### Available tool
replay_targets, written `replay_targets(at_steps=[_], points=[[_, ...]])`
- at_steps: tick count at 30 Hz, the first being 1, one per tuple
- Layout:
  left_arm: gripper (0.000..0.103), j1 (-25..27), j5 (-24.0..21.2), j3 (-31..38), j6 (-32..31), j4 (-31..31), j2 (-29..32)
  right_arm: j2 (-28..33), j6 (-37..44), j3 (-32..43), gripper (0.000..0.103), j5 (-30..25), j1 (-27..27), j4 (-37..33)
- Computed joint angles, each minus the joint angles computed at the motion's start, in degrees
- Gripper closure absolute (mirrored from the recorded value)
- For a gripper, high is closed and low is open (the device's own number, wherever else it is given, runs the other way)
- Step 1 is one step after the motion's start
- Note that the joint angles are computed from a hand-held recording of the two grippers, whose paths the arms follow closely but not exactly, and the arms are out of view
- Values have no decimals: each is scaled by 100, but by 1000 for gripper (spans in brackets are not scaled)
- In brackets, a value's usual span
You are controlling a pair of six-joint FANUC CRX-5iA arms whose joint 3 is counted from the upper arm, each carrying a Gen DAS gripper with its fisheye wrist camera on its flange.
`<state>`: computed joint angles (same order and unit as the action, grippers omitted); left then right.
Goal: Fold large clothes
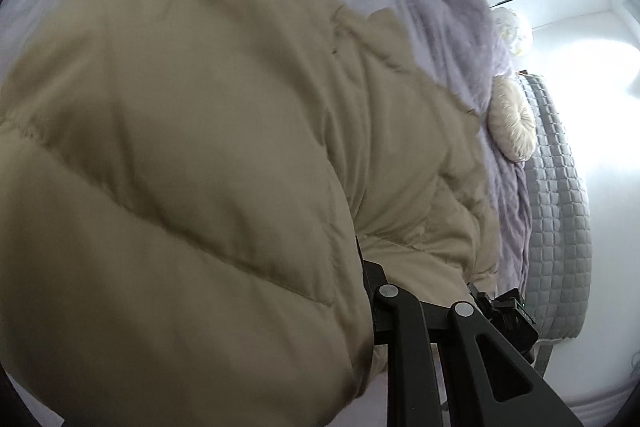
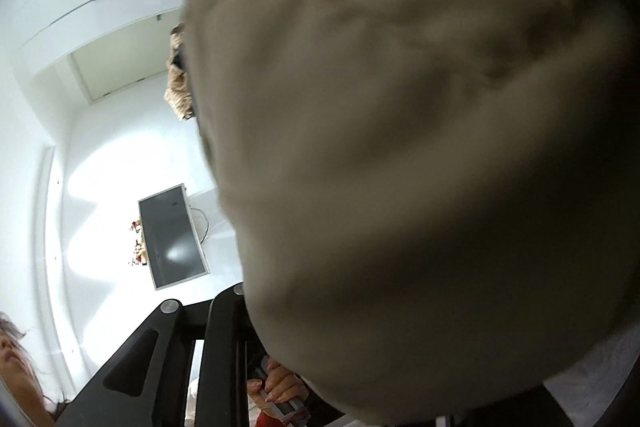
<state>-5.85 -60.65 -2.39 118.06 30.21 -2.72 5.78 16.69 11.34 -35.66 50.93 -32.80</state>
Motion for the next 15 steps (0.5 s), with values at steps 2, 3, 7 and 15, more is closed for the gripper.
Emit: replay_targets(at_steps=[2,3,7,15], points=[[74,-30,-97,28,153,-166,22,-35,-119,-57,67,-44,30,118],[66,-39,-185,95,217,-278,59,-49,-203,-52,65,-101,36,202],[41,-97,-945,714,647,-1020,218,-138,-601,-74,55,-242,112,540],[41,-263,-2723,2004,494,-1828,518,-274,-1569,352,36,-1511,380,1332]])
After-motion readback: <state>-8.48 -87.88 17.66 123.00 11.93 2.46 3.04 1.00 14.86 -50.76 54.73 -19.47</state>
